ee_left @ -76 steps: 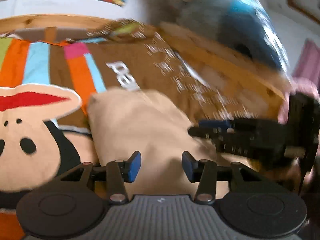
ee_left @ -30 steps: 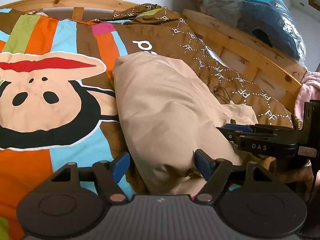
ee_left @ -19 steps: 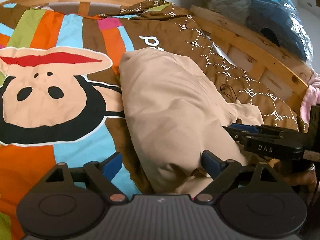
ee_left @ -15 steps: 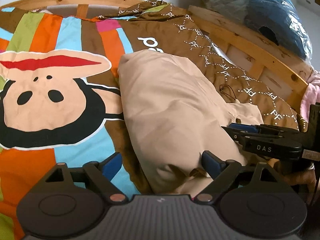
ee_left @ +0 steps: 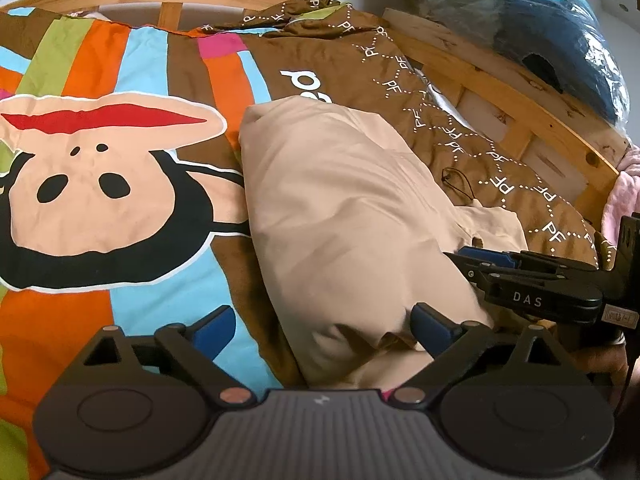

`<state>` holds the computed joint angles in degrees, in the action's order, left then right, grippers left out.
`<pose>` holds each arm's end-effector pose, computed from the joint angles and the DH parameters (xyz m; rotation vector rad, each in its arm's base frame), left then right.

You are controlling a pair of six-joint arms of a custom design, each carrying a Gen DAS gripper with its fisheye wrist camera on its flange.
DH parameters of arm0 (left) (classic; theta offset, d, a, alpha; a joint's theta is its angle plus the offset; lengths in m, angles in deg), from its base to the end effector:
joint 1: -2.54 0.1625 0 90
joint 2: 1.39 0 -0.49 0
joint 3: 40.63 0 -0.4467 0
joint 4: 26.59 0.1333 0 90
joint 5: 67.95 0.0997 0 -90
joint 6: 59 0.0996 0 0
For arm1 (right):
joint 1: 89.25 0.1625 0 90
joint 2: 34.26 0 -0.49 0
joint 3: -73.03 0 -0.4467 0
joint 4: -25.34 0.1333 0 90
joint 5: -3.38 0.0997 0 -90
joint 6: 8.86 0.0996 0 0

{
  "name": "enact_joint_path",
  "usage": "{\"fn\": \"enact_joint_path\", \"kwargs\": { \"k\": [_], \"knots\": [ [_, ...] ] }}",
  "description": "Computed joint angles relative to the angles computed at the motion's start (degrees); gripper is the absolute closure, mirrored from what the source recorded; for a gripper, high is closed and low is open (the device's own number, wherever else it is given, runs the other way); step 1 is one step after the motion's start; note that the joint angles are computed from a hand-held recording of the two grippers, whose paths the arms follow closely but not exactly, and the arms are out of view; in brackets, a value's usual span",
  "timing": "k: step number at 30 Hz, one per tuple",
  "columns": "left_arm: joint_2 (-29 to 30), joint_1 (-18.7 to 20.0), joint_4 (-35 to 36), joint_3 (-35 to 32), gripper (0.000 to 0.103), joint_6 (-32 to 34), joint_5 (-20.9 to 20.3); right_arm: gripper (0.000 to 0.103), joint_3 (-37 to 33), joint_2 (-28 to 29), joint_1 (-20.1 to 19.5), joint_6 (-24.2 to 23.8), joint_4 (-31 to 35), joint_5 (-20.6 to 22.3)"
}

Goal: Fold large clothes

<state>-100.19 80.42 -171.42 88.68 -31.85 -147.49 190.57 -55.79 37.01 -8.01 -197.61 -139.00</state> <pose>0.0554 -0.4630 0.3718 0.9052 2.7047 -0.5750 0.3545 -0.3914 -0.0906 0.3324 -2.2579 1.0656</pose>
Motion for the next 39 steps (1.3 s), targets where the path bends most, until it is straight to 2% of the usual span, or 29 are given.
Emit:
{"fn": "enact_joint_path", "kwargs": {
  "k": [8, 13, 15, 17, 18, 20, 21, 23, 25, 28, 32, 36, 39],
  "knots": [
    [-0.07, -0.17, -0.26, 0.06, 0.001, -0.59, 0.62, 0.057, -0.01, 0.06, -0.01, 0.06, -0.24, 0.24],
    [0.02, 0.76, 0.73, -0.93, 0.001, -1.16, -1.86, 0.05, 0.7, -0.43, -0.16, 0.67, -1.39, 2.21],
    [0.14, 1.37, 0.71, -1.43, 0.001, -1.71, -3.72, 0.044, 1.08, -0.81, -0.35, 0.86, -1.94, 3.16],
    [0.35, 2.18, 0.59, -2.18, 0.001, -2.12, -5.72, 0.028, 1.78, -1.25, -0.68, 0.47, -3.52, 5.35],
    [0.47, 2.37, 0.41, -2.4, 0.001, -2.31, -6.33, 0.026, 1.92, -1.3, -0.63, -0.25, -4.65, 5.88],
    [0.97, 3.02, 0.28, -3.24, 0.001, -1.94, -7.91, 0.017, 1.83, -1.21, -0.27, -1.93, -6.8, 5.96],
    [1.26, 3.19, 0.17, -3.62, 0.001, -1.84, -8.36, 0.015, 1.85, -1.18, -0.18, -2.49, -7.8, 5.83],
    [2.28, 3.8, 0.21, -4.82, 0.001, -2.03, -9.87, 0.003, 1.29, -0.84, 0.23, -3.16, -9.31, 4.21],
    [3.67, 4.49, 0.56, -6.15, 0.001, -2.79, -11.49, 0.001, 0.78, -0.46, 0.52, -3.58, -10.79, 1.8],
    [6.41, 5.58, 2.55, -8.52, 0.001, -4.18, -13.45, 0.001, 1.8, -0.67, -0.24, -1.46, -14.45, 2.1],
    [9.84, 6.3, 5.85, -11.1, 0.001, -4.21, -13.56, 0.001, 3.77, -1.58, -2.31, 1.5, -18.73, 6.0],
    [12.36, 7.46, 11.76, -13.92, 0.001, -3.47, -15.15, 0.001, 6.36, -4.48, -5.23, 4.29, -19.4, 13.46],
    [13.53, 8.55, 15.33, -15.71, 0.001, -3.29, -17.18, 0.001, 6.88, -8.94, -8.64, 4.4, -13.37, 20.53]
  ]
}}
